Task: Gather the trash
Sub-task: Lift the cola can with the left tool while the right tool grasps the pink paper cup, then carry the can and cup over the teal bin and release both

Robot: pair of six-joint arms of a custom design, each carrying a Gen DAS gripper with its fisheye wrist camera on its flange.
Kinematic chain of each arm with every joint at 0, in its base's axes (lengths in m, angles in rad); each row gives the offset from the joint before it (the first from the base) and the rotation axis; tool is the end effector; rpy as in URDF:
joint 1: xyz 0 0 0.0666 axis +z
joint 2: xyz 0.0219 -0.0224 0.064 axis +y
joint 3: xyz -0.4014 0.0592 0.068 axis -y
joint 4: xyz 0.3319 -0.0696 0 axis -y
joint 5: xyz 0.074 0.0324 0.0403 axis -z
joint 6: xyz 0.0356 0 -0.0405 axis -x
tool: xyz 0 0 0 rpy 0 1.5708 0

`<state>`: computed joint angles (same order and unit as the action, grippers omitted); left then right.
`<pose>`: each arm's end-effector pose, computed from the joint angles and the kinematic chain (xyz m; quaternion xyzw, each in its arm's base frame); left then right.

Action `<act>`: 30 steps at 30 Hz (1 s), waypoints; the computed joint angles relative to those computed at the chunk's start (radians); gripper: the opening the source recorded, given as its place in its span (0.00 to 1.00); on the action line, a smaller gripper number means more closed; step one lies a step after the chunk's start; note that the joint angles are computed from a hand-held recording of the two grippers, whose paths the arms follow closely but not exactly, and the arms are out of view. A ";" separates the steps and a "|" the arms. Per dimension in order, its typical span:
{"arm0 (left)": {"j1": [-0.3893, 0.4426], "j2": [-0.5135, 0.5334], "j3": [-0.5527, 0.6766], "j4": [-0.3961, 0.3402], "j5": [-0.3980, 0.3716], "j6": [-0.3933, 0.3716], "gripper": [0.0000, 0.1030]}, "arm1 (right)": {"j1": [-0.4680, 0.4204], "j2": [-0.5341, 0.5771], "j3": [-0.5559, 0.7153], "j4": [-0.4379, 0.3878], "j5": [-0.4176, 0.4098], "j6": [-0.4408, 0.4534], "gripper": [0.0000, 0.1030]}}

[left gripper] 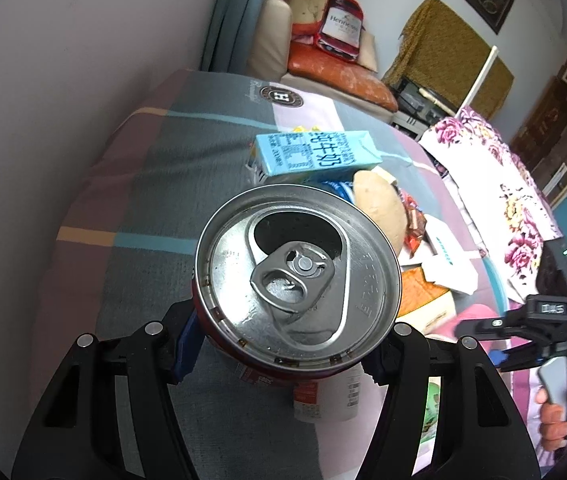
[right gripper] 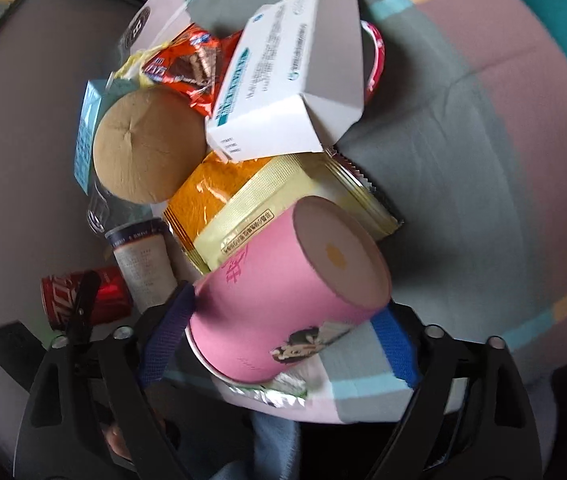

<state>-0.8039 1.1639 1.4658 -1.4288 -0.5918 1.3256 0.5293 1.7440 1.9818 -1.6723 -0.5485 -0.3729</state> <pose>0.2129 -0.1929 0.5312 -0.3027 0.8850 -0.0463 0.3509 0.4178 0.2654 0.4890 0.0934 -0.9560 -0.2717 0.0588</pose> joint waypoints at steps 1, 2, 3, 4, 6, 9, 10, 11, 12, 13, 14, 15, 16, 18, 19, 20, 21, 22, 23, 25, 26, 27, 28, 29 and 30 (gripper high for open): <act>-0.003 0.000 0.004 -0.002 -0.002 -0.001 0.62 | -0.001 -0.009 -0.021 0.023 -0.008 0.003 0.70; -0.006 0.001 0.011 -0.006 -0.003 -0.003 0.62 | -0.007 -0.013 -0.025 0.022 -0.007 0.021 0.69; -0.010 0.002 0.020 -0.009 -0.006 -0.005 0.62 | -0.008 -0.020 -0.028 0.022 -0.002 0.036 0.68; -0.015 0.004 0.026 -0.011 -0.008 -0.005 0.62 | -0.005 -0.024 -0.023 0.018 0.008 0.055 0.66; -0.018 0.007 0.041 -0.019 -0.006 -0.006 0.62 | -0.006 -0.031 -0.002 0.003 0.028 0.094 0.63; -0.027 0.026 0.082 -0.038 -0.012 -0.015 0.62 | -0.019 -0.047 0.031 -0.007 0.060 0.140 0.61; -0.030 0.037 0.100 -0.042 -0.014 -0.026 0.62 | -0.023 -0.050 0.038 -0.004 0.065 0.145 0.61; -0.033 0.054 0.126 -0.045 -0.016 -0.044 0.62 | -0.031 -0.054 0.048 0.003 0.068 0.155 0.61; -0.031 0.065 0.144 -0.044 -0.014 -0.060 0.62 | -0.038 -0.058 0.054 0.007 0.070 0.160 0.61; -0.030 0.083 0.170 -0.043 -0.010 -0.082 0.62 | -0.051 -0.060 0.065 0.011 0.069 0.168 0.61; -0.027 0.096 0.187 -0.040 -0.004 -0.098 0.62 | -0.070 -0.067 0.068 0.023 0.065 0.179 0.61; -0.023 0.118 0.215 -0.035 0.006 -0.124 0.62 | -0.084 -0.068 0.082 0.035 0.070 0.182 0.61; -0.019 0.141 0.242 -0.030 0.017 -0.148 0.62 | -0.096 -0.064 0.101 0.049 0.074 0.180 0.61; -0.008 0.188 0.298 -0.021 0.043 -0.202 0.62 | -0.133 -0.060 0.123 0.063 0.067 0.183 0.61; -0.002 0.214 0.327 -0.016 0.059 -0.231 0.62 | -0.153 -0.055 0.137 0.074 0.063 0.177 0.61; 0.003 0.239 0.355 -0.012 0.073 -0.256 0.62 | -0.181 -0.051 0.150 0.090 0.064 0.175 0.61; 0.010 0.274 0.394 -0.010 0.090 -0.287 0.62 | -0.208 -0.049 0.158 0.102 0.070 0.181 0.61; 0.018 0.312 0.437 -0.009 0.109 -0.317 0.62 | -0.241 -0.042 0.173 0.121 0.082 0.184 0.61; 0.026 0.351 0.483 -0.010 0.133 -0.345 0.62 | -0.248 -0.036 0.177 0.138 0.092 0.173 0.61; 0.040 0.422 0.559 -0.005 0.183 -0.388 0.62 | -0.291 -0.021 0.195 0.163 0.107 0.172 0.61; 0.046 0.451 0.590 -0.003 0.205 -0.405 0.62 | -0.322 -0.015 0.201 0.180 0.120 0.174 0.61; 0.056 0.508 0.660 -0.012 0.239 -0.436 0.62 | -0.347 -0.008 0.205 0.196 0.131 0.174 0.61; 0.058 0.541 0.703 -0.021 0.256 -0.452 0.62 | -0.366 -0.005 0.205 0.203 0.134 0.180 0.61; 0.060 0.583 0.759 -0.037 0.272 -0.469 0.62 | -0.399 0.004 0.208 0.213 0.136 0.185 0.61; 0.064 0.638 0.835 -0.060 0.296 -0.491 0.62 | -0.416 0.010 0.207 0.222 0.140 0.186 0.61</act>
<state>-0.7394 1.8022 2.3012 -1.4889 -0.2958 0.8350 0.1128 1.7541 2.1893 -1.4507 -0.4088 -0.1872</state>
